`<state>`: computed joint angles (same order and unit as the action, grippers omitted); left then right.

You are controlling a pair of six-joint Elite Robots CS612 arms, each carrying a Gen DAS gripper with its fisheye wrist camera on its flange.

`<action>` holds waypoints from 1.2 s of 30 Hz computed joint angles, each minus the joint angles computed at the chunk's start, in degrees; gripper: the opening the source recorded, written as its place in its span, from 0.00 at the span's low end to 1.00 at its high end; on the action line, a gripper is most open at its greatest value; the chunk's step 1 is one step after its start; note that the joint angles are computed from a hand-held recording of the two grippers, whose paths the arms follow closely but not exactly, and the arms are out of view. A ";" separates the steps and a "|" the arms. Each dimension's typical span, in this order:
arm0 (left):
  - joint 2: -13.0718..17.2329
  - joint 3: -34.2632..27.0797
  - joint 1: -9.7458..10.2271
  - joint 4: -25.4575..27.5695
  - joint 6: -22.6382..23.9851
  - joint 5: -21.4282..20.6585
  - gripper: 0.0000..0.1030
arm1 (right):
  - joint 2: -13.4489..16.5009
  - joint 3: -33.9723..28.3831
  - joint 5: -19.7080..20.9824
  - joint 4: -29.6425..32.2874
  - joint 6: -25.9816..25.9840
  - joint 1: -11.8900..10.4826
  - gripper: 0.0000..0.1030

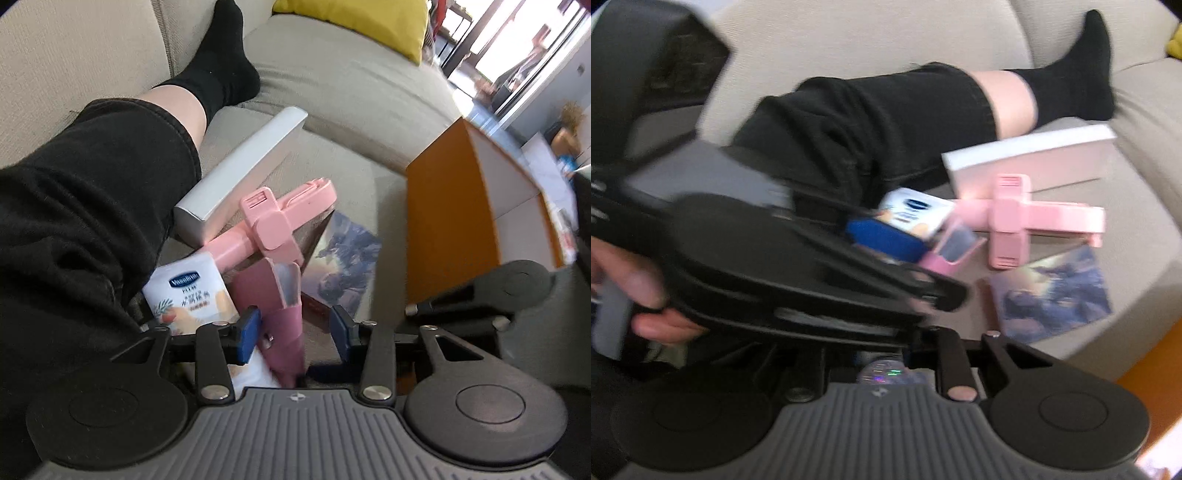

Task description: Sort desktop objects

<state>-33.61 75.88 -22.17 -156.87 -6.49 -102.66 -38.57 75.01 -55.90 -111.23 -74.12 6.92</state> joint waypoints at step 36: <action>1.31 0.53 2.00 -6.27 -2.31 -6.24 0.31 | 4.08 -4.74 -19.28 -23.20 48.57 4.32 0.52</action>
<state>-32.30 76.42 -20.16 -163.14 -8.79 -108.90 -34.49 70.27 -75.17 -134.43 -25.55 11.23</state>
